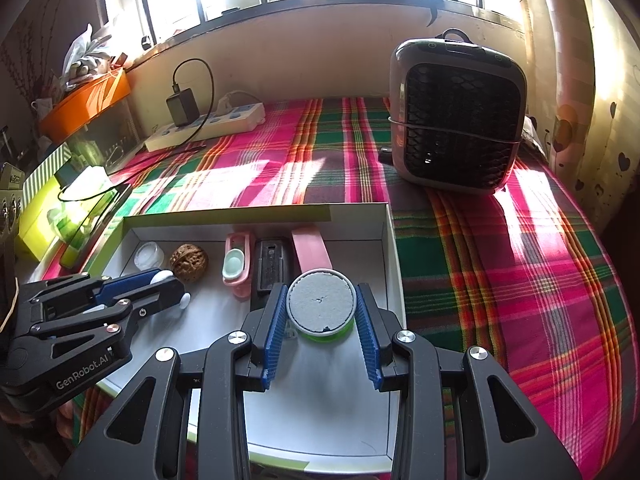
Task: Organize objects
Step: 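Lower egg toy in left tool and green container in right tool into box, then open left tool releasing egg toy while right tool releases green container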
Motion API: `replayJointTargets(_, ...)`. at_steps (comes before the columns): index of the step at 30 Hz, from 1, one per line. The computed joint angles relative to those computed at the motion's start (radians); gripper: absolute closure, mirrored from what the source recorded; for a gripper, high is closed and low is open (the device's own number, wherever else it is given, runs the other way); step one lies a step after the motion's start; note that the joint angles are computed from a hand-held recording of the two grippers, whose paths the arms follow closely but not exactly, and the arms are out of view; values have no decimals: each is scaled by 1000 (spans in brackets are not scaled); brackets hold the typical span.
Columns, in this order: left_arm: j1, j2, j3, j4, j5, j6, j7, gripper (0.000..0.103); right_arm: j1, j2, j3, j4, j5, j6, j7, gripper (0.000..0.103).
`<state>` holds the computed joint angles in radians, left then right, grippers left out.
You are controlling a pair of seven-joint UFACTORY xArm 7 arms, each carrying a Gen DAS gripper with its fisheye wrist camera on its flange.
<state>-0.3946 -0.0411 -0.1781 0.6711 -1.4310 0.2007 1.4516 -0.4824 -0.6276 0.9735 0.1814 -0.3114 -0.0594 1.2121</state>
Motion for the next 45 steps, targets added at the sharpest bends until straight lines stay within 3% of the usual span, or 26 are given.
replayJointTargets(25, -1, 9, -4, 10, -6, -18, 5, 83, 3, -4, -3, -5, 1, -3, -2, 67)
replayJointTargets(41, -2, 16, -8, 11, -4, -45, -6, 73, 15, -9, -9, -5, 4, -3, -1, 59)
replayJointTargets(45, -2, 14, -7, 7, 8, -47, -23, 66, 19, -11, -12, -7, 4, -6, -3, 57)
